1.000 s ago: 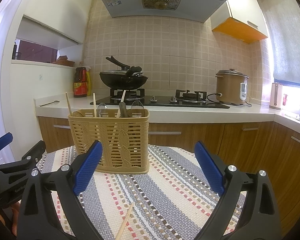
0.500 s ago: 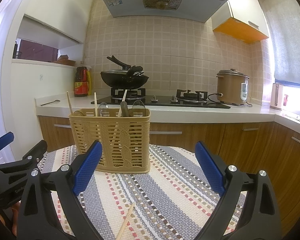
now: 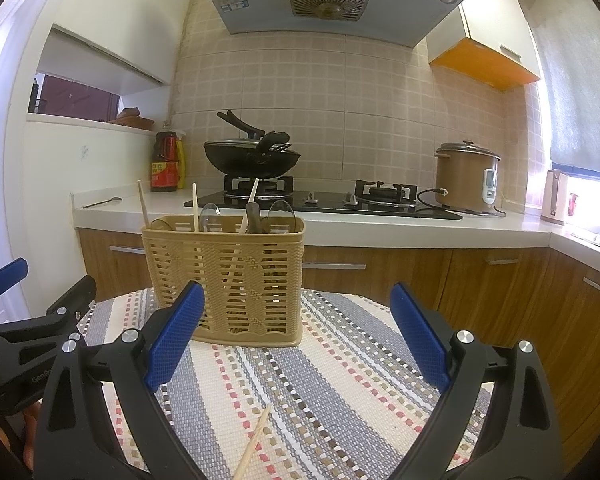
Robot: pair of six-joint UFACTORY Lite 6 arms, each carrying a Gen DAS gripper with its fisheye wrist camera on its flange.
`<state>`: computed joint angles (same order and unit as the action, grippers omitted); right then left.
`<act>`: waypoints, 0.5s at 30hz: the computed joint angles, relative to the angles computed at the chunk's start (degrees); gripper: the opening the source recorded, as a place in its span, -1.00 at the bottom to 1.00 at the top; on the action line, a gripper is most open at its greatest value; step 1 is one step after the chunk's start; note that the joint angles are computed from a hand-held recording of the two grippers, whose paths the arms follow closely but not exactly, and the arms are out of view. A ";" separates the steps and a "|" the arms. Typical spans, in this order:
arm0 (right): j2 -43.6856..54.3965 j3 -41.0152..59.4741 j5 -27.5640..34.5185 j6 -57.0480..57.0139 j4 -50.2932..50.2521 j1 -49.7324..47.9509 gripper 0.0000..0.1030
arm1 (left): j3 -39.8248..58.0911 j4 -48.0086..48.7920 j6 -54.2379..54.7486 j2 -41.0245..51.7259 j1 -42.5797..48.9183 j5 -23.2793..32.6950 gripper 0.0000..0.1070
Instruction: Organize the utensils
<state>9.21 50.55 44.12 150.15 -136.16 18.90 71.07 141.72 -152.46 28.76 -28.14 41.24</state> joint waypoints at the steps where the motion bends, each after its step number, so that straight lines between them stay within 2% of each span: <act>1: 0.05 0.03 0.08 -0.08 0.03 0.03 0.74 | -0.43 0.12 -0.37 -0.27 -0.03 0.49 0.78; 7: -0.10 -0.28 0.29 0.19 -0.10 0.09 0.74 | -1.00 0.65 -1.65 -0.85 0.39 0.62 0.78; 13: 0.13 -0.09 0.37 -0.34 0.19 0.31 0.74 | -1.98 -2.22 -0.94 -1.05 0.02 4.61 0.79; 15: 0.10 -0.11 0.41 -0.38 0.21 0.34 0.74 | -2.01 -0.77 -2.39 -1.35 0.81 2.83 0.79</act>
<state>9.32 50.44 44.53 149.78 -135.96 19.24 69.06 140.95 -154.85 27.41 -27.33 44.07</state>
